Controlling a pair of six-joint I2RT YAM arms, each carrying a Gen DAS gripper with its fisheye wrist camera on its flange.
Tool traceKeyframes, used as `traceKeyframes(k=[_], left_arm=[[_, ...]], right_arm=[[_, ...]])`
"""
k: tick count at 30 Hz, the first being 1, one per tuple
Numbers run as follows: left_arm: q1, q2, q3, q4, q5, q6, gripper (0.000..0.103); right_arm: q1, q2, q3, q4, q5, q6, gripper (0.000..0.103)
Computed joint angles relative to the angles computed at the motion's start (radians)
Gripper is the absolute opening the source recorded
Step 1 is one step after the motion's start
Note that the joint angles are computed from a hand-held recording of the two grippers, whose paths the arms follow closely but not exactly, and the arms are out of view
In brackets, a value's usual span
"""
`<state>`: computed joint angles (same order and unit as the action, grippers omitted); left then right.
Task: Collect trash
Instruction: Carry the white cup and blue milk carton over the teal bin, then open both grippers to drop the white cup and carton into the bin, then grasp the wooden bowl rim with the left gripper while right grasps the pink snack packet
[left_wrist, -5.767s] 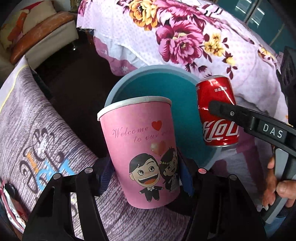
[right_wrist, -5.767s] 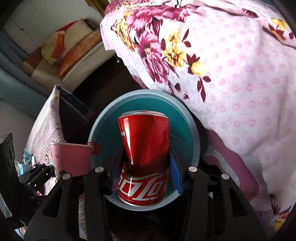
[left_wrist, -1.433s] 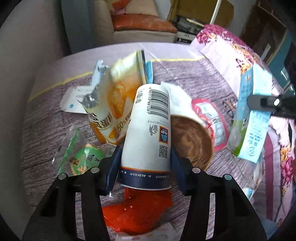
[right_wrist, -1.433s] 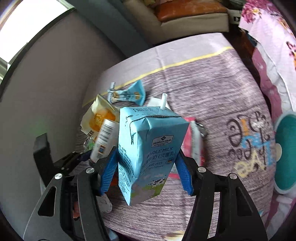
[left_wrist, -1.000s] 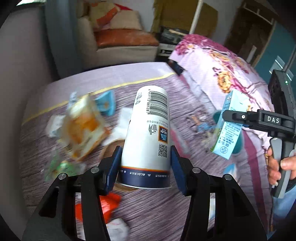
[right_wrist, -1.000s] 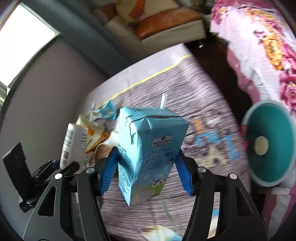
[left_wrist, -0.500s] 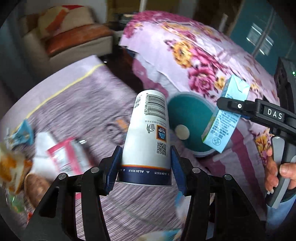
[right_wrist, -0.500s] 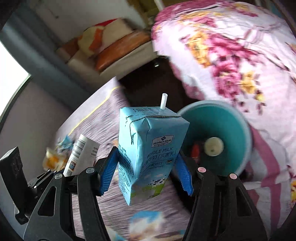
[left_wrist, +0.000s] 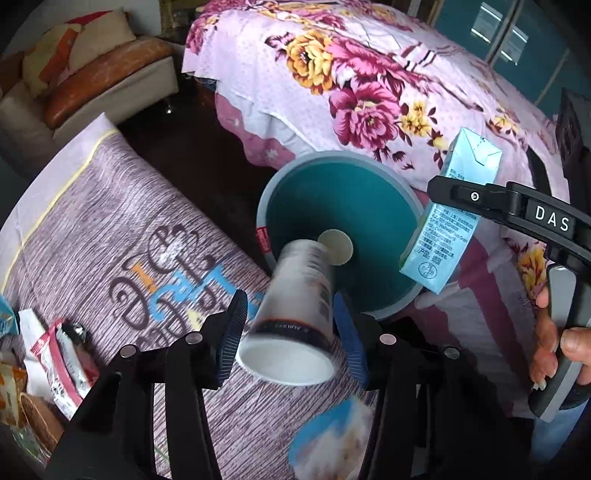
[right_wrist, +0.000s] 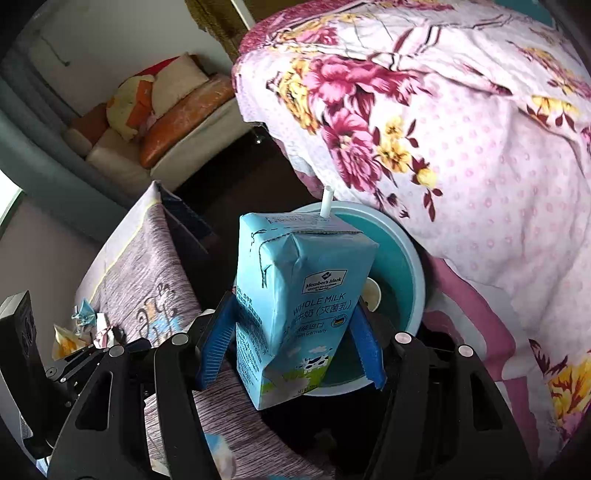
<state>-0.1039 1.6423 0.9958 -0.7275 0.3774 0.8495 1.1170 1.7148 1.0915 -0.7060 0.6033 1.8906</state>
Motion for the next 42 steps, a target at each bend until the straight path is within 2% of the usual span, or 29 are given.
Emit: traceKeyframes(k=[3,9,12,14,16,18,21,28,33,42], left_arm=[[-0.036,0.026,-0.008,0.040,-0.022,-0.025,0.043],[-0.079,0.055,-0.016,0.118,-0.046,-0.078,0.043],[-0.099,0.081,0.018,0.120,-0.052,-0.120,0.044],[-0.100,0.093,0.049,0.096,-0.034,-0.136,0.051],[-0.097,0.082,0.054,0.102,-0.030,-0.152,0.070],[-0.087,0.075,0.059,0.104,-0.020,-0.160,0.078],[-0.071,0.087,0.079,0.077,-0.018,-0.162,0.084],[-0.014,0.093,0.082,0.050,-0.020,-0.139,0.086],[0.052,0.086,0.090,0.008,0.009,-0.106,0.090],[0.216,0.093,0.130,-0.081,0.045,-0.014,0.090]], right_arm=[[-0.009,-0.001,-0.026,0.023,-0.009,-0.001,0.058],[-0.044,0.006,-0.085,0.120,-0.050,-0.027,0.058],[-0.054,0.007,-0.103,0.150,-0.061,-0.029,0.058],[-0.058,0.006,-0.107,0.156,-0.061,-0.032,0.058],[-0.065,-0.006,-0.125,0.174,-0.068,-0.036,0.059],[-0.074,-0.012,-0.133,0.182,-0.079,-0.041,0.059],[-0.081,-0.023,-0.151,0.206,-0.095,-0.037,0.061],[-0.075,-0.010,-0.112,0.170,-0.104,-0.033,0.072],[-0.061,0.007,-0.054,0.114,-0.104,-0.028,0.073],[-0.030,0.089,0.127,0.021,-0.098,-0.062,0.075]])
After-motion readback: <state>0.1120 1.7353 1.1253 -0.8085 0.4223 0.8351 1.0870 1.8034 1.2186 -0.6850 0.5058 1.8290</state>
